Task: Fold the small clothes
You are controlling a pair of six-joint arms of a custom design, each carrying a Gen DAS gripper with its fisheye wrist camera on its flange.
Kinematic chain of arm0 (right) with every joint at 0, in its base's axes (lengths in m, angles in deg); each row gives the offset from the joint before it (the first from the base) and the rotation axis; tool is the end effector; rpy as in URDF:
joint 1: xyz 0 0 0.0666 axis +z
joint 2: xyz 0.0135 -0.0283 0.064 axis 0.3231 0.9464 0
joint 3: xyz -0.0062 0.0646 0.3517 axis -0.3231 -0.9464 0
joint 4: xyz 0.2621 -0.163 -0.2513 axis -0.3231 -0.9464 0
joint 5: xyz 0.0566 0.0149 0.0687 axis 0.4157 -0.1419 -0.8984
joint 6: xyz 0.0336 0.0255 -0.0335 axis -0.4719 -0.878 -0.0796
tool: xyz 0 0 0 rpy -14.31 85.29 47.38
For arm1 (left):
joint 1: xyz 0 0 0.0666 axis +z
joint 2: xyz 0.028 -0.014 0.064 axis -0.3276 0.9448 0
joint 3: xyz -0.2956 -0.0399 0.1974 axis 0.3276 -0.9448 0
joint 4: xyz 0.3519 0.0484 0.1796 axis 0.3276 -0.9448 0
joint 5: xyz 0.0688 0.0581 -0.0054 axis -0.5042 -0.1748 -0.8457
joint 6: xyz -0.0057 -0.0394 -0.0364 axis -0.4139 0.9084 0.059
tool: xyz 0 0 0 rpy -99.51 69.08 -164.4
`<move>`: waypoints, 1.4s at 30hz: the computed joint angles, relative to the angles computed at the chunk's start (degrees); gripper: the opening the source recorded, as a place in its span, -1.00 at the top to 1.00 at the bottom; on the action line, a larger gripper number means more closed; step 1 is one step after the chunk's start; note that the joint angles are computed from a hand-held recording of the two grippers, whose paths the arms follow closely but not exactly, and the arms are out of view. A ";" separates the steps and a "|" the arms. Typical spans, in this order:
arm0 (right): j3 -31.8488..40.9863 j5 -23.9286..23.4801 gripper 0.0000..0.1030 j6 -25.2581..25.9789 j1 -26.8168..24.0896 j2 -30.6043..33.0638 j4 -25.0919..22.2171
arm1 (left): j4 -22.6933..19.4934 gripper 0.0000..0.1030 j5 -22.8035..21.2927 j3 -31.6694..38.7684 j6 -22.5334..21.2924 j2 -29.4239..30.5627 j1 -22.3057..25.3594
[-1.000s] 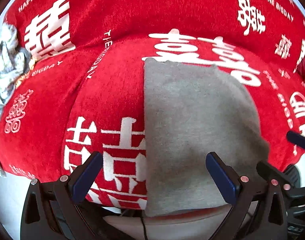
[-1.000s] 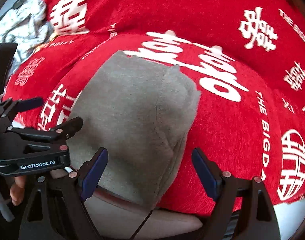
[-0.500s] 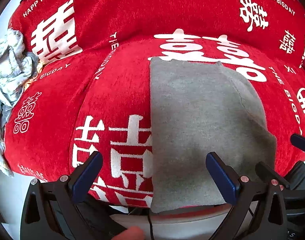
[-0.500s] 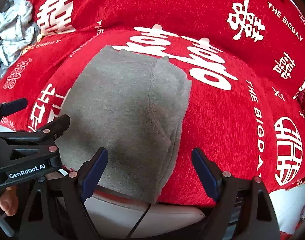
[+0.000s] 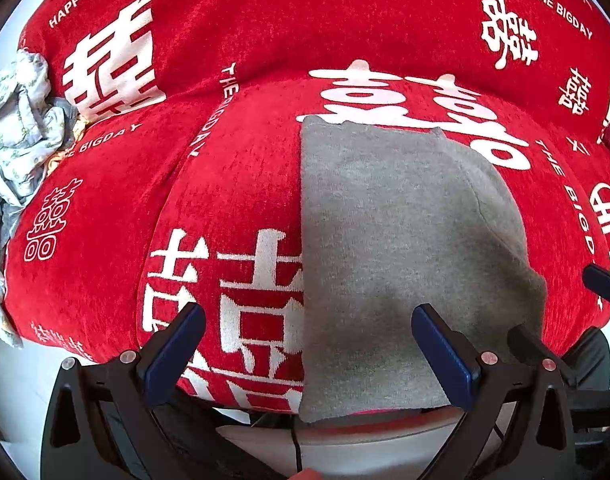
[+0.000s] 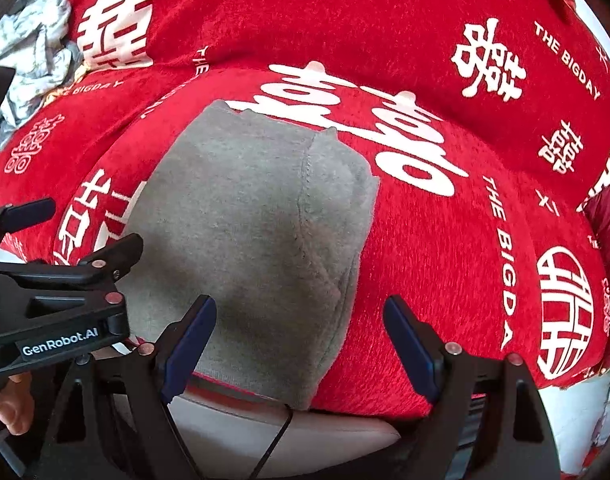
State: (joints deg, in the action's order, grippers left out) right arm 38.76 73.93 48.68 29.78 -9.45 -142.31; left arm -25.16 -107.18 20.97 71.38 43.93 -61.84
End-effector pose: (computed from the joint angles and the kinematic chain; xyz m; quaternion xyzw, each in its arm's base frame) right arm 0.3591 0.0724 0.4284 -0.3045 0.9321 0.0258 0.1944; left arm 0.2714 -0.2318 0.4000 -0.1630 0.9620 0.0628 0.2099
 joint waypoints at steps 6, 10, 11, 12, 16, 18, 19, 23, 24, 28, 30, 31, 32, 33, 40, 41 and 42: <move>-0.38 -0.26 -0.70 0.92 0.38 -0.41 -0.23 | -0.01 -1.00 0.09 0.04 -0.42 0.18 -0.15; -0.48 -0.06 -0.70 1.01 0.38 -0.54 0.01 | -0.06 -1.00 -0.04 0.16 -0.27 0.31 -0.24; -0.47 -0.10 -0.70 0.95 0.38 -0.51 -0.03 | -0.06 -1.00 -0.05 0.16 -0.29 0.29 -0.22; -0.47 -0.10 -0.70 0.95 0.38 -0.51 -0.03 | -0.06 -1.00 -0.06 0.15 -0.28 0.31 -0.23; -0.43 -0.03 -0.70 0.89 0.44 -0.54 -0.13 | -0.07 -1.00 -0.07 0.12 -0.37 0.24 -0.21; -0.45 -0.07 -0.70 0.91 0.43 -0.52 -0.05 | -0.09 -1.00 -0.06 0.13 -0.41 0.26 -0.18; -0.40 -0.07 -0.70 0.84 0.44 -0.48 -0.13 | -0.09 -1.00 -0.02 0.16 -0.39 0.27 -0.17; -0.38 -0.04 -0.70 0.83 0.45 -0.45 -0.10 | -0.16 -1.00 0.21 0.17 -0.34 0.24 -0.10; -0.41 -0.04 -0.70 0.83 0.47 -0.46 -0.14 | -0.14 -1.00 0.27 0.13 -0.35 0.20 -0.07; -0.51 -0.01 -0.70 0.71 0.55 -0.57 -0.18 | -0.14 -1.00 0.26 0.09 -0.37 0.19 -0.05; -0.64 -0.04 -0.70 0.64 0.57 -0.63 -0.21 | -0.05 -1.00 0.36 0.02 -0.43 0.15 0.00; -0.51 -0.20 -0.70 0.72 0.54 -0.52 -0.50 | -0.08 -1.00 0.31 0.06 -0.37 0.20 -0.04; -0.58 -0.20 -0.70 0.73 0.57 -0.61 -0.56 | -0.08 -1.00 0.34 0.06 -0.38 0.19 -0.02; -0.52 -0.21 -0.70 0.74 0.51 -0.51 -0.48 | -0.08 -1.00 0.34 0.06 -0.38 0.19 -0.02; -1.11 -0.09 -0.70 0.34 0.79 -1.05 -0.51 | 0.14 -1.00 0.50 -0.34 -0.21 0.10 -0.15; -1.11 -0.10 -0.70 0.37 0.78 -1.04 -0.50 | 0.12 -1.00 0.44 -0.29 -0.24 0.12 -0.15; -1.29 -0.12 -0.70 0.32 0.83 -1.16 -0.48 | 0.16 -1.00 0.27 -0.36 -0.20 0.03 -0.20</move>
State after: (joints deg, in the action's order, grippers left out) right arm 37.47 73.82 49.00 30.61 -10.61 -142.79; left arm -25.00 -106.91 20.61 71.18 43.96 -62.04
